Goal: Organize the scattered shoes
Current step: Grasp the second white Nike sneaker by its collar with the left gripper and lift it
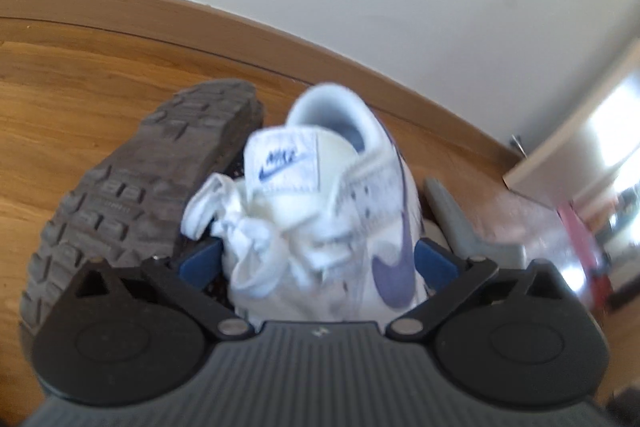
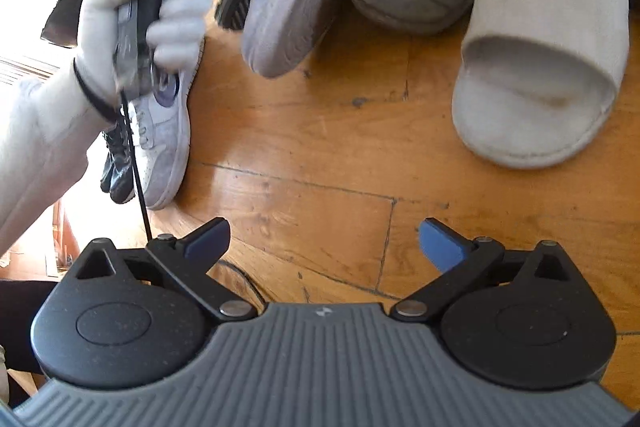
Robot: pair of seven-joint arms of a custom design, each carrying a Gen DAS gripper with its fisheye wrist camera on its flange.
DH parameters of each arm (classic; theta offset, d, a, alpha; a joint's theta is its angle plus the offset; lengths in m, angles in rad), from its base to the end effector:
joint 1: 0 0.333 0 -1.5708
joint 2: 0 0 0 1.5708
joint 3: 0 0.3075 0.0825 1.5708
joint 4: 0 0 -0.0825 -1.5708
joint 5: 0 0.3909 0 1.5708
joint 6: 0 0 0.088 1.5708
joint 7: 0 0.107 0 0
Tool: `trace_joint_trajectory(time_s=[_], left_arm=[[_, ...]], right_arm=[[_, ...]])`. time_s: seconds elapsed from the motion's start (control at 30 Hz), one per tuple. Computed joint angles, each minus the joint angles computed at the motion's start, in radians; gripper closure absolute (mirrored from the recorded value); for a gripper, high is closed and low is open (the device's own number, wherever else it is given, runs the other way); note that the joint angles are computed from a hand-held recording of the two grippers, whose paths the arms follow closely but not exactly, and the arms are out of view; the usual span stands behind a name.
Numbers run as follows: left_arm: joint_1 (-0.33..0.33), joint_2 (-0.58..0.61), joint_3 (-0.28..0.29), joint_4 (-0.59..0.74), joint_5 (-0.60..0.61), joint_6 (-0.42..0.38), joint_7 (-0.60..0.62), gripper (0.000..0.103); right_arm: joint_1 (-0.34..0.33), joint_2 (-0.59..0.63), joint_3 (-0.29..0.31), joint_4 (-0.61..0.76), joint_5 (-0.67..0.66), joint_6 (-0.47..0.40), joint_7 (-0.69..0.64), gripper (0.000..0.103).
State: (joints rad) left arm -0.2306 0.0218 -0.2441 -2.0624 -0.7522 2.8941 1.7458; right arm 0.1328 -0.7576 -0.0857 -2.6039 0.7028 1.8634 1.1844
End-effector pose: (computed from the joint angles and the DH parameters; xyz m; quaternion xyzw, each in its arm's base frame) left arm 0.5529 -0.2377 0.4947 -0.6419 0.6350 -0.4283 0.0359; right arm 0.3386 0.0641 0.5003 -0.7371 0.5732 0.2066 0.2922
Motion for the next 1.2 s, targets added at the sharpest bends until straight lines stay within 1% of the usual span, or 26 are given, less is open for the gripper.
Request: trace_joint_trajectory(time_s=[0.1, 0.2, 0.23, 0.27, 0.3, 0.33, 0.37, 0.47, 0.53, 0.6, 0.63, 0.67, 0.7, 0.77, 0.83, 0.87, 0.93, 0.97, 1.0, 1.07, 1.1, 1.13, 1.2], left_arm=[[0.000, 0.016, -0.004, 0.006, 0.022, 0.026, -0.008, 0.000], [0.002, 0.020, -0.009, 0.005, 0.070, 0.041, -0.054, 0.000], [-0.001, 0.022, -0.004, 0.008, 0.147, 0.040, -0.109, 0.001], [-0.002, 0.026, -0.004, 0.014, 0.196, 0.034, -0.133, 0.001], [-0.003, 0.022, -0.010, 0.010, 0.228, 0.034, -0.138, 0.002], [-0.020, 0.017, 0.000, 0.006, 0.242, 0.034, -0.126, 0.003], [-0.002, 0.008, -0.025, 0.003, 0.185, 0.026, -0.055, 0.004], [-0.013, -0.019, -0.029, -0.005, 0.007, -0.007, 0.162, 0.006], [-0.016, -0.011, -0.014, -0.001, -0.136, -0.036, 0.230, 0.004], [-0.010, -0.003, -0.003, 0.004, -0.261, -0.072, 0.282, 0.000], [-0.004, 0.001, 0.001, 0.006, -0.318, -0.091, 0.304, 0.000], [0.002, 0.005, 0.005, 0.008, -0.367, -0.111, 0.320, 0.000], [0.006, 0.003, 0.007, 0.008, -0.366, -0.117, 0.316, 0.000], [0.012, 0.010, 0.014, 0.019, -0.296, -0.135, 0.262, 0.000], [0.021, 0.018, 0.018, 0.032, -0.229, -0.155, 0.211, 0.000], [0.027, 0.016, 0.022, 0.038, -0.198, -0.183, 0.173, 0.000], [0.035, 0.009, 0.022, 0.043, -0.172, -0.215, 0.155, 0.003], [0.031, -0.014, 0.017, 0.022, -0.152, -0.196, 0.149, 0.010], [0.024, -0.036, 0.015, 0.001, -0.129, -0.177, 0.141, 0.014], [0.007, -0.081, 0.017, -0.041, -0.078, -0.140, 0.119, 0.017], [-0.004, -0.113, 0.017, -0.077, -0.031, -0.118, 0.097, 0.019], [-0.013, -0.146, 0.017, -0.114, 0.024, -0.098, 0.066, 0.021], [0.002, -0.238, -0.007, -0.191, 0.220, -0.093, -0.085, 0.022]], right_arm=[[-0.004, 0.007, 0.001, -0.004, -0.003, -0.007, 0.017, 0.001], [-0.006, 0.010, 0.004, -0.008, -0.007, -0.013, 0.029, 0.001], [-0.008, 0.010, 0.004, -0.009, -0.011, -0.016, 0.033, 0.001], [-0.010, 0.009, 0.004, -0.011, -0.015, -0.019, 0.036, 0.001], [-0.012, 0.006, 0.006, -0.013, -0.019, -0.021, 0.041, 0.001], [-0.012, 0.005, 0.009, -0.014, -0.022, -0.022, 0.048, 0.001], [-0.012, 0.005, 0.012, -0.015, -0.024, -0.023, 0.054, 0.001], [-0.014, 0.007, 0.009, -0.005, -0.035, -0.039, 0.066, 0.001], [-0.019, 0.010, 0.004, 0.009, -0.045, -0.058, 0.076, 0.001], [-0.029, 0.017, -0.006, 0.030, -0.060, -0.087, 0.084, 0.001], [-0.033, 0.019, -0.010, 0.041, -0.066, -0.102, 0.084, 0.001], [-0.036, 0.020, -0.011, 0.049, -0.069, -0.111, 0.083, 0.001], [-0.039, 0.020, -0.013, 0.059, -0.074, -0.121, 0.081, 0.001], [-0.051, 0.022, -0.020, 0.079, -0.076, -0.134, 0.079, 0.001], [-0.061, 0.019, -0.020, 0.085, -0.066, -0.125, 0.082, 0.001], [-0.067, 0.015, -0.019, 0.084, -0.052, -0.109, 0.092, 0.001], [-0.071, 0.008, -0.016, 0.076, -0.021, -0.078, 0.115, 0.001], [-0.071, 0.005, -0.016, 0.072, -0.006, -0.063, 0.126, 0.001], [-0.069, 0.002, -0.015, 0.067, 0.002, -0.055, 0.133, 0.001], [-0.062, -0.014, -0.017, 0.057, -0.007, -0.060, 0.123, 0.001], [-0.059, -0.022, -0.017, 0.052, -0.013, -0.063, 0.116, 0.001], [-0.061, -0.027, -0.021, 0.047, -0.020, -0.070, 0.115, 0.001], [-0.071, -0.032, -0.029, 0.037, -0.037, -0.087, 0.118, 0.001]])
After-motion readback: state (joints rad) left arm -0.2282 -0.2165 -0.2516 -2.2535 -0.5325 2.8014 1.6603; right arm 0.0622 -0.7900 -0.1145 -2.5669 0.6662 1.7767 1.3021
